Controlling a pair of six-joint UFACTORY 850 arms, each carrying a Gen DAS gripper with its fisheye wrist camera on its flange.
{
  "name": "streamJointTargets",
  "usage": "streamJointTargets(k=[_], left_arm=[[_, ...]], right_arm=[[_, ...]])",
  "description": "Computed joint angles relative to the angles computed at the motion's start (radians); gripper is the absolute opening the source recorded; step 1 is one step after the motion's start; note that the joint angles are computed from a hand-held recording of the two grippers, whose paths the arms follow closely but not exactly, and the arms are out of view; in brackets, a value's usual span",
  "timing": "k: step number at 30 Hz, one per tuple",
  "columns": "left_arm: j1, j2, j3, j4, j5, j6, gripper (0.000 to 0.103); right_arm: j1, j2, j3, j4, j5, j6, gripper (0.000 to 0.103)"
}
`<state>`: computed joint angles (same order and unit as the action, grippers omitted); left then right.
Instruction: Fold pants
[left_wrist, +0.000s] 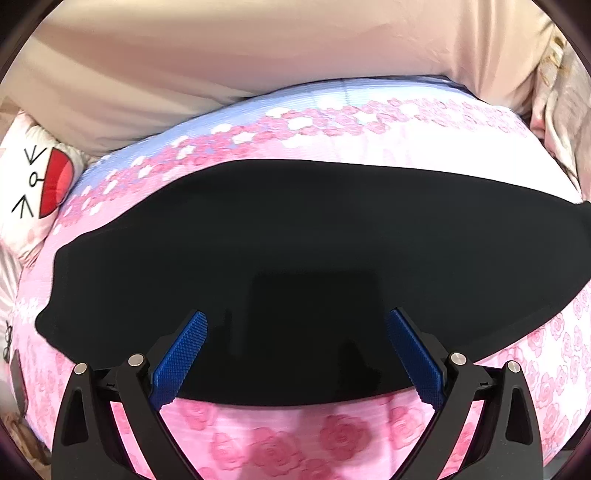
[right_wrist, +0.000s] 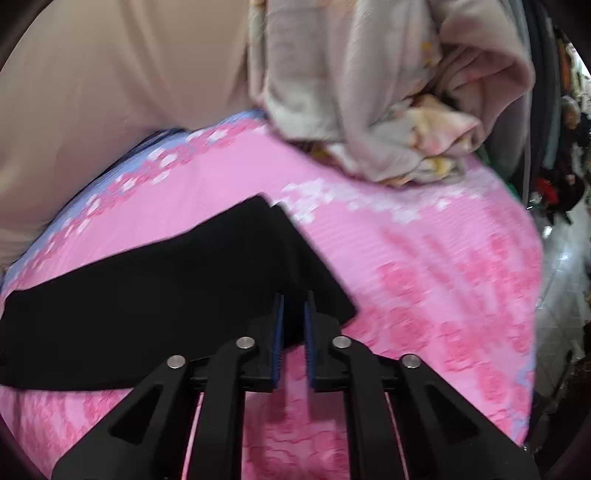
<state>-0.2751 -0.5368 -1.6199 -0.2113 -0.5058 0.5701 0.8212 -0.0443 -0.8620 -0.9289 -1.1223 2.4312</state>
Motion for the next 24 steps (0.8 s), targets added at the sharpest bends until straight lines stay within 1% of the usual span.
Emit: streamJointTargets(k=[1,2,3,4,5,6,8,10,11,13,14,16,17,18,19,20,21,22,24], left_arm=[[0.007,-0.001,-0.002,-0.002,0.001,-0.004,0.097],[0.013,-0.004,-0.005,-0.006,0.002,-0.006,0.097],[0.019,-0.011,-0.01,-0.012,-0.002,-0.005,0.097],[0.02,-0.018,-0.016,0.001,-0.006,-0.018,0.097],[0.02,-0.029,-0.025,0.031,-0.012,-0.049,0.097],[0.02,-0.037,-0.032,0.045,-0.02,-0.066,0.097],[0.024,-0.048,-0.043,0.037,-0.034,-0.068,0.097],[0.031,-0.046,-0.038,0.013,-0.032,-0.045,0.097],[0.034,-0.043,-0.033,0.006,-0.029,-0.037,0.097],[0.04,-0.044,-0.032,0.001,-0.028,-0.031,0.097],[0.042,-0.045,-0.034,-0.004,-0.031,-0.027,0.097],[0.046,-0.046,-0.036,-0.015,-0.035,-0.014,0.097],[0.047,-0.044,-0.034,-0.018,-0.031,-0.004,0.097],[0.048,-0.041,-0.032,-0.017,-0.026,0.0,0.097],[0.05,-0.034,-0.025,-0.028,-0.018,0.012,0.097],[0.053,-0.031,-0.024,-0.049,-0.019,0.029,0.097],[0.055,-0.035,-0.029,-0.059,-0.026,0.036,0.097],[0.054,-0.039,-0.034,-0.058,-0.032,0.033,0.097],[0.051,-0.046,-0.042,-0.051,-0.04,0.022,0.097]], right_arm=[[-0.001,0.014,0.023,0.001,0.005,0.044,0.008],[-0.016,0.025,0.048,-0.003,0.052,0.07,0.008],[-0.028,0.029,0.059,-0.021,0.091,0.059,0.01],[-0.031,0.021,0.041,-0.007,0.091,0.005,0.012],[-0.033,0.017,0.027,0.005,0.093,-0.036,0.023],[-0.022,0.013,0.015,0.008,0.081,-0.046,0.027],[0.019,0.027,0.02,-0.007,0.053,0.037,0.027],[0.054,0.054,0.06,-0.054,0.07,0.187,0.036],[0.067,0.069,0.091,-0.089,0.097,0.288,0.047],[0.07,0.076,0.123,-0.14,0.14,0.399,0.048],[0.077,0.073,0.131,-0.166,0.129,0.445,0.048],[0.077,0.079,0.133,-0.171,0.115,0.47,0.048],[0.08,0.077,0.113,-0.128,0.063,0.462,0.046],[0.091,0.067,0.087,-0.112,-0.002,0.449,0.048],[0.09,0.076,0.07,-0.138,-0.025,0.418,0.048],[0.084,0.089,0.069,-0.196,-0.006,0.404,0.048],[0.058,0.096,0.057,-0.276,0.055,0.366,0.048],[0.016,0.095,0.045,-0.336,0.157,0.324,0.048],[-0.079,0.031,-0.008,-0.441,0.367,0.257,0.045]])
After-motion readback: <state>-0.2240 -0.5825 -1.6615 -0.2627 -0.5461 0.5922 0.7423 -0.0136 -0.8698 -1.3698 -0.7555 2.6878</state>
